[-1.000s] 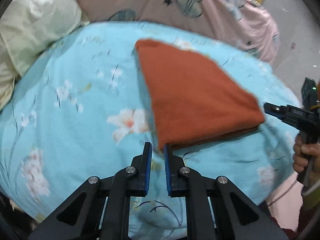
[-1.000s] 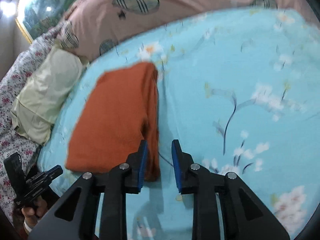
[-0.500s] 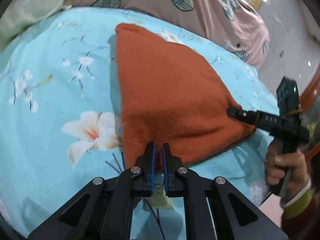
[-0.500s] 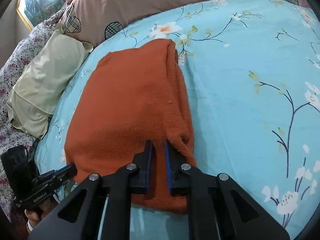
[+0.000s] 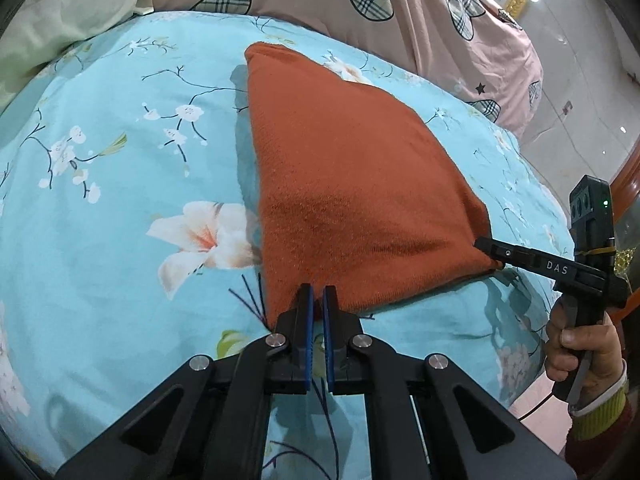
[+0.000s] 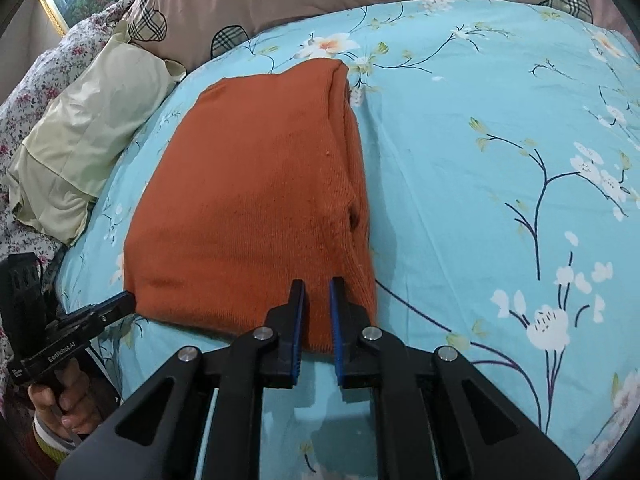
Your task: Fold small clothes
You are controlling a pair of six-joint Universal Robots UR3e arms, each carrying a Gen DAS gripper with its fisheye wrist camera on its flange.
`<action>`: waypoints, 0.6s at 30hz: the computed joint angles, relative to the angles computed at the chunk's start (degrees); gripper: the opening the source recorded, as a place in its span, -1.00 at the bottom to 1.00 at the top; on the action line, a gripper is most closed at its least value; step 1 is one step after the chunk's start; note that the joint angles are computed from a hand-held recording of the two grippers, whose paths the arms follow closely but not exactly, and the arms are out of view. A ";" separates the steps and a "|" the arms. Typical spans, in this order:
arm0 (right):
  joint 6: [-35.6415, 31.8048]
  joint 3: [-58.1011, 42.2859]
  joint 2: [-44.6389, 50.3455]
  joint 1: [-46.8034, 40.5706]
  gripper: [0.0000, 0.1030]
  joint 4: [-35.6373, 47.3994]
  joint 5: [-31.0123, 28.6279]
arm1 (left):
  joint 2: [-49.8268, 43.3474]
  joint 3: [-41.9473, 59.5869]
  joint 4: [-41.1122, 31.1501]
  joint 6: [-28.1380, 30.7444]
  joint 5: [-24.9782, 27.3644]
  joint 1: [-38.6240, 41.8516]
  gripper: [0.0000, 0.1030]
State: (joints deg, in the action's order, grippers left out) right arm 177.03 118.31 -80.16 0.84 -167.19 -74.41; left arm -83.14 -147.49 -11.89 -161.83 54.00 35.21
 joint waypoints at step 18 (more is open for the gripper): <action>0.16 5.59 -13.76 3.27 -0.65 2.92 -3.83 | 23.93 1.59 -18.17 -3.08 6.22 0.02 0.66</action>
